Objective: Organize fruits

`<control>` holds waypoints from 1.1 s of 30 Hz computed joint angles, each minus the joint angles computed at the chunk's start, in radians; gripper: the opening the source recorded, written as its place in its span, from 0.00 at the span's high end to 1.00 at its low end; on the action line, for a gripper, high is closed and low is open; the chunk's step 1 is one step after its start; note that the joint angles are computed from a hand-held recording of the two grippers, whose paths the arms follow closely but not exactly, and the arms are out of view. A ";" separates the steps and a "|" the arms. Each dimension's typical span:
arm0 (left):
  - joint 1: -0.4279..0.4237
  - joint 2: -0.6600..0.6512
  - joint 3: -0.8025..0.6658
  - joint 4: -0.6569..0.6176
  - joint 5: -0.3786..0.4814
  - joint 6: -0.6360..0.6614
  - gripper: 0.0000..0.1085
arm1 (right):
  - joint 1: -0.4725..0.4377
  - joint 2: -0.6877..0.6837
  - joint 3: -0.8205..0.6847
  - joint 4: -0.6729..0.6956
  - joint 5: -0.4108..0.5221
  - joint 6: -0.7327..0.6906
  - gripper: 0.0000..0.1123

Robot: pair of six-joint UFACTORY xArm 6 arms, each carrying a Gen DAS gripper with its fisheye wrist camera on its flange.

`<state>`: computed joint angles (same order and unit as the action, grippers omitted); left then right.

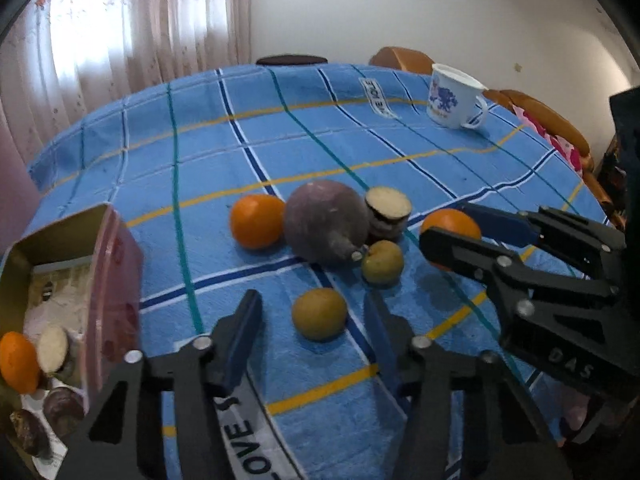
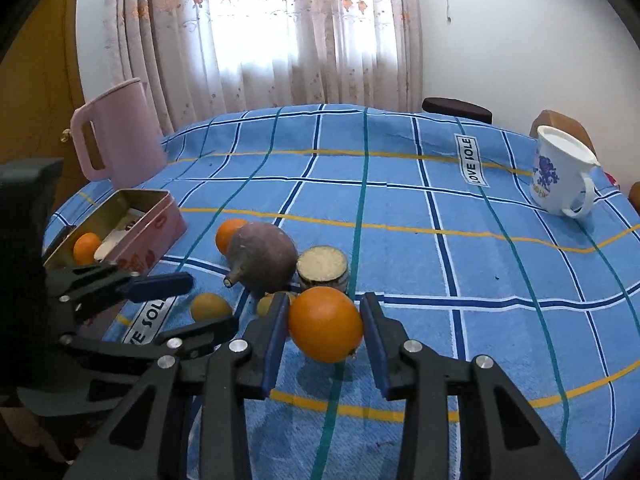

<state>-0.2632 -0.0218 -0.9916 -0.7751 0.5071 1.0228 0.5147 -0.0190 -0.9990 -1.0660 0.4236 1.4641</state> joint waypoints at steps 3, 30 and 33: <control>0.009 0.020 -0.025 -0.002 0.041 -0.011 0.61 | -0.006 -0.001 0.004 0.001 -0.017 -0.002 0.66; 0.016 -0.104 0.073 -0.444 -0.066 0.363 0.73 | -0.013 -0.065 0.046 -0.341 -0.083 0.302 0.66; 0.014 -0.115 0.080 -0.489 -0.075 0.403 0.73 | -0.008 -0.072 0.048 -0.380 -0.078 0.334 0.66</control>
<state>-0.2487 -0.1365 -0.9112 -1.2636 0.4317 1.4259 0.5064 -0.0908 -0.9507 -1.4458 0.3458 1.7982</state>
